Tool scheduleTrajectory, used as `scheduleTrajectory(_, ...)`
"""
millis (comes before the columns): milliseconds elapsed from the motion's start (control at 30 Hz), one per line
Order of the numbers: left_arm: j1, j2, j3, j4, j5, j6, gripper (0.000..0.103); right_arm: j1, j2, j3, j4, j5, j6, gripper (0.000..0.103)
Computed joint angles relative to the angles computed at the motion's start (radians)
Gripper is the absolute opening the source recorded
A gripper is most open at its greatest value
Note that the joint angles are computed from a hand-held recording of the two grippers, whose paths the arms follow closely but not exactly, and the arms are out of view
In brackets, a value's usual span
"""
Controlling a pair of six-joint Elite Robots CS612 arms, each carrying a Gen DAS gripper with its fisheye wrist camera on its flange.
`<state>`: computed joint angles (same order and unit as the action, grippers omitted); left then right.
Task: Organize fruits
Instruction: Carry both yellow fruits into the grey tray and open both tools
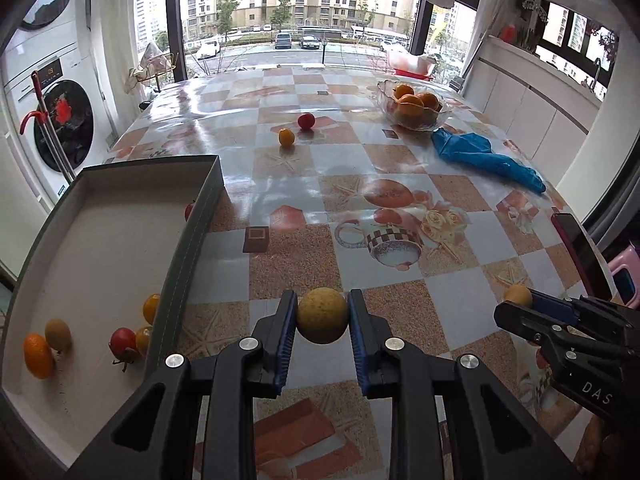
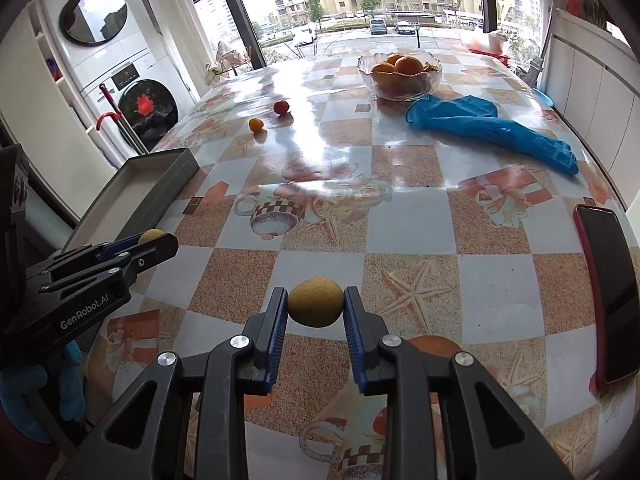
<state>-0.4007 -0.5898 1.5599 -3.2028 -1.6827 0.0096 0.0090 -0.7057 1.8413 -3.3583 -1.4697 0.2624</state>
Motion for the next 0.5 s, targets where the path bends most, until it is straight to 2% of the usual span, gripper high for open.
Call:
scheduleTrajectory(300, 0.028, -0.016, 0.036, -0.072, -0.010, -0.017, 0.027, 0.027, 0.001, -0.030, 0.048, 0.014, -0.031, 0.031)
scheduleTrajectory(500, 0.060, -0.019, 0.031, -0.121, 0.024, -0.047, 0.027, 0.050, 0.010, -0.091, 0.098, 0.054, -0.052, 0.031)
